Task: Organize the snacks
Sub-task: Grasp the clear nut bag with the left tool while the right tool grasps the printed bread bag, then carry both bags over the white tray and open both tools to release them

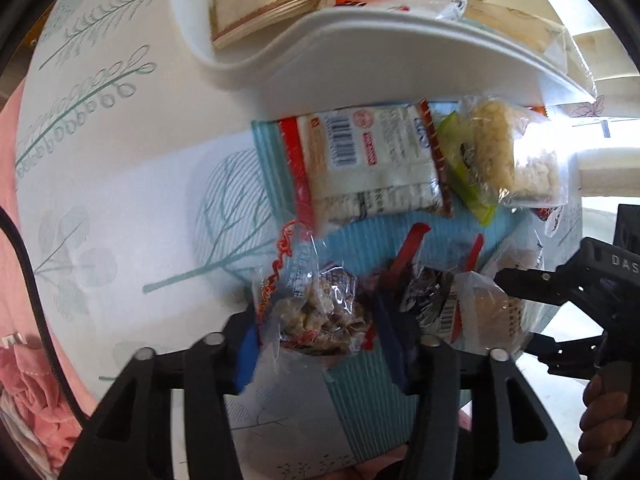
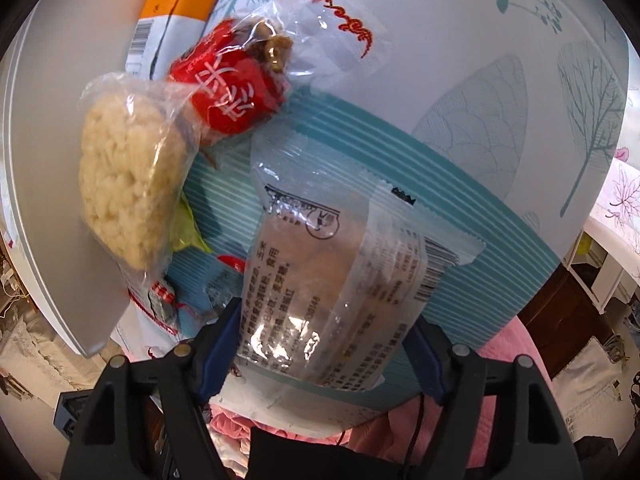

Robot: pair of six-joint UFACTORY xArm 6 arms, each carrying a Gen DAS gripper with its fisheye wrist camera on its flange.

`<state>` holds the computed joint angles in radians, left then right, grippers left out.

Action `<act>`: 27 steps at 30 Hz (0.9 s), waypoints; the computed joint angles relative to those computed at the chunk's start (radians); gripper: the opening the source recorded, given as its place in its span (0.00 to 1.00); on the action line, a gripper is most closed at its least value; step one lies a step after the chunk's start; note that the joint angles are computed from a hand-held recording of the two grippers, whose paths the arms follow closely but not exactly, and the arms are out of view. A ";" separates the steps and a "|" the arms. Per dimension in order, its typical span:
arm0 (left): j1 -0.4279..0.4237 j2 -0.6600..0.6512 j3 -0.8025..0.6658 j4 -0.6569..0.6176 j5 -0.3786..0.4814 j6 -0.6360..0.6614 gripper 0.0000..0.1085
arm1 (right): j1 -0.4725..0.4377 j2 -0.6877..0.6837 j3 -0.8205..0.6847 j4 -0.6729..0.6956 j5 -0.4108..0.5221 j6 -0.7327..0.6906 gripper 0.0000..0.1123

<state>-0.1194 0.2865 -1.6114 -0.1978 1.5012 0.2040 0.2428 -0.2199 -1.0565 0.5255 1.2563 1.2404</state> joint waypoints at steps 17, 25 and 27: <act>0.091 -0.274 0.263 -0.035 -0.064 -0.025 0.42 | 0.095 -0.086 0.015 0.005 -0.040 -0.068 0.67; 0.178 -0.290 0.142 -0.112 0.000 0.015 0.42 | 0.193 -0.099 -0.090 -0.132 -0.064 -0.188 0.67; 0.194 -0.294 0.105 -0.128 0.022 0.020 0.42 | 0.208 -0.094 -0.123 -0.162 -0.070 -0.227 0.67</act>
